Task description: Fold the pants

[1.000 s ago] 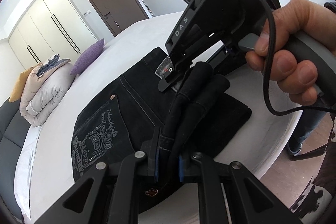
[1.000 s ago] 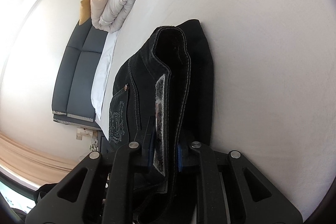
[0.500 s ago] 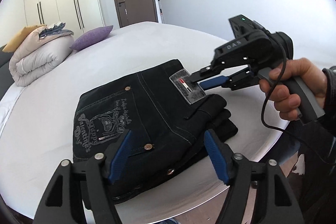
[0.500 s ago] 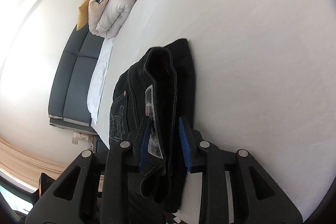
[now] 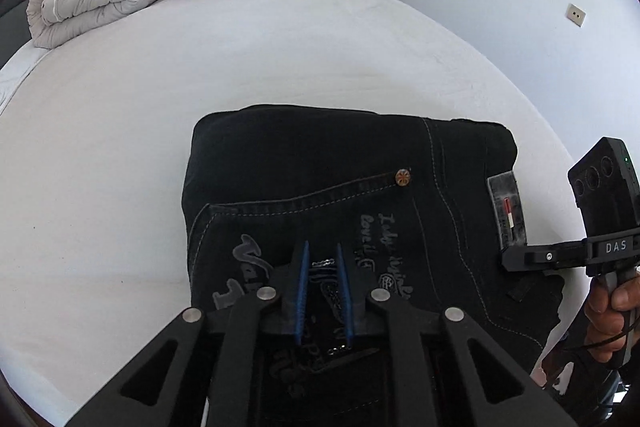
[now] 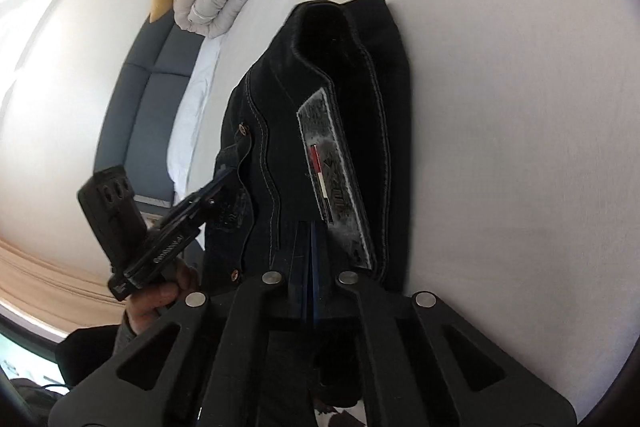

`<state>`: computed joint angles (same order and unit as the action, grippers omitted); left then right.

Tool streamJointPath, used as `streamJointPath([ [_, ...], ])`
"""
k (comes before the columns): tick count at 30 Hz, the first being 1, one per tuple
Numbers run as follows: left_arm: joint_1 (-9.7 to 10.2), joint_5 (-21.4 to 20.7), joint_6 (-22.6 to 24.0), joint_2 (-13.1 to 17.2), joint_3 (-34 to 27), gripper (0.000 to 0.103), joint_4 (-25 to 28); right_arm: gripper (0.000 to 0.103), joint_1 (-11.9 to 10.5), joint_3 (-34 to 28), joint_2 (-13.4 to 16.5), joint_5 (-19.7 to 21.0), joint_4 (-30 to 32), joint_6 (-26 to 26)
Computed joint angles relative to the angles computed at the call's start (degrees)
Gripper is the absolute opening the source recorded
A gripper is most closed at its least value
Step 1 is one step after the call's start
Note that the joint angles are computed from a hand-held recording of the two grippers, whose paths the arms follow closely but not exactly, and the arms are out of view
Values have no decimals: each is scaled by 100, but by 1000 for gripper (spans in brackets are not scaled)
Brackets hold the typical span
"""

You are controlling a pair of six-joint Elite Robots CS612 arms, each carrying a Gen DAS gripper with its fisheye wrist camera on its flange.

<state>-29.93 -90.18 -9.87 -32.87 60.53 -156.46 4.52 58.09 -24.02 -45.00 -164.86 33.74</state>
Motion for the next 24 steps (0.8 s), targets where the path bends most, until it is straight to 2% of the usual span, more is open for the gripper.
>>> streamJointPath([
  [2, -39, 123, -34, -56, 124, 16, -63, 0, -25, 86, 4, 74, -247, 68],
  [5, -64, 176, -97, -116, 276, 16, -171, 0, -5, 143, -50, -47, -241, -65],
  [10, -108, 246, -92, -229, 524, 16, -314, 0, 35, 235, -107, -175, -459, 9],
  [18, -133, 308, -147, -289, 644, 16, -396, 0, -40, 902, -393, -118, -1074, 127],
  [20, -123, 300, -178, -298, 666, 16, -438, 4, -34, 1083, -524, -282, -1026, -9],
  [23, -110, 242, -271, -359, 794, 18, -560, 4, -32, 1230, -727, -720, -554, -396],
  [24, -110, 240, -298, -399, 860, 18, -597, 5, -33, 1288, -776, -793, -564, -446],
])
